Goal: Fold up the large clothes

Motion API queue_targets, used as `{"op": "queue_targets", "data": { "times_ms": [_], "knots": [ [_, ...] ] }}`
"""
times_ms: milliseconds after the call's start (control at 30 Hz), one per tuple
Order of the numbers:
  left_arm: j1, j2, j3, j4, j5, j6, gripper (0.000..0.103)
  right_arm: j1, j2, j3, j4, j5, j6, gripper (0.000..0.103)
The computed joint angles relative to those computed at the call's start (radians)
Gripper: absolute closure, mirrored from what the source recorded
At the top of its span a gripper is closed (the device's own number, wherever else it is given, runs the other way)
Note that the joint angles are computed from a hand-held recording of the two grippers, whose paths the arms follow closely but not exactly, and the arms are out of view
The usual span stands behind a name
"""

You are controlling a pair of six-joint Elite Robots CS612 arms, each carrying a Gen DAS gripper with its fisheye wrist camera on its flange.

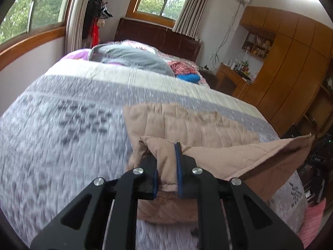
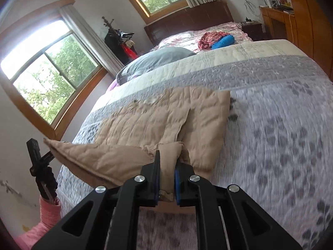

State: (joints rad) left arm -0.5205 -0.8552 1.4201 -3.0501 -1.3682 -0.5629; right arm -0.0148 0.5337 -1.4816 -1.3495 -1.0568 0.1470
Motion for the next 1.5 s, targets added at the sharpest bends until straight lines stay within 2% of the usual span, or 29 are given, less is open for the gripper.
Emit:
{"op": "queue_targets", "data": {
  "times_ms": [233, 467, 633, 800, 933, 967, 1067, 1133, 1167, 1200, 1267, 1367, 1500],
  "knots": [
    [0.040, 0.113, -0.207, 0.151, -0.023, -0.034, 0.091, 0.007, -0.086, 0.200, -0.044, -0.053, 0.033, 0.092],
    [0.077, 0.238, -0.416, 0.318, -0.080, -0.065, 0.091, 0.010, -0.145, 0.367, -0.069, -0.076, 0.057, 0.092],
    [0.086, 0.305, -0.523, 0.413, -0.083, -0.069, 0.091, 0.013, -0.179, 0.472, -0.087, -0.095, 0.079, 0.092],
    [0.093, 0.351, -0.598, 0.478, -0.098, -0.073, 0.089, 0.010, -0.196, 0.539, -0.101, -0.080, 0.106, 0.092],
    [0.100, 0.362, -0.618, 0.494, -0.129, -0.084, 0.087, 0.003, -0.196, 0.551, -0.110, -0.050, 0.132, 0.091],
    [0.104, 0.361, -0.618, 0.491, -0.145, -0.090, 0.086, -0.001, -0.193, 0.546, -0.116, -0.032, 0.148, 0.087],
    [0.120, 0.349, -0.592, 0.433, -0.229, -0.134, 0.079, -0.020, -0.165, 0.504, -0.148, 0.048, 0.208, 0.081],
    [0.129, 0.337, -0.566, 0.384, -0.273, -0.163, 0.068, -0.026, -0.148, 0.472, -0.159, 0.068, 0.227, 0.065],
    [0.133, 0.326, -0.546, 0.354, -0.289, -0.177, 0.062, -0.025, -0.142, 0.454, -0.157, 0.038, 0.229, 0.044],
    [0.134, 0.315, -0.529, 0.336, -0.281, -0.184, 0.051, -0.023, -0.134, 0.433, -0.164, -0.004, 0.234, 0.037],
    [0.128, 0.285, -0.484, 0.316, -0.223, -0.175, 0.048, -0.025, -0.123, 0.407, -0.171, -0.005, 0.228, 0.040],
    [0.124, 0.250, -0.423, 0.288, -0.206, -0.151, 0.047, -0.025, -0.101, 0.362, -0.151, 0.029, 0.196, 0.051],
    [0.110, 0.224, -0.369, 0.312, -0.175, -0.102, 0.046, -0.006, -0.084, 0.321, -0.100, -0.022, 0.128, 0.051]
  ]
}}
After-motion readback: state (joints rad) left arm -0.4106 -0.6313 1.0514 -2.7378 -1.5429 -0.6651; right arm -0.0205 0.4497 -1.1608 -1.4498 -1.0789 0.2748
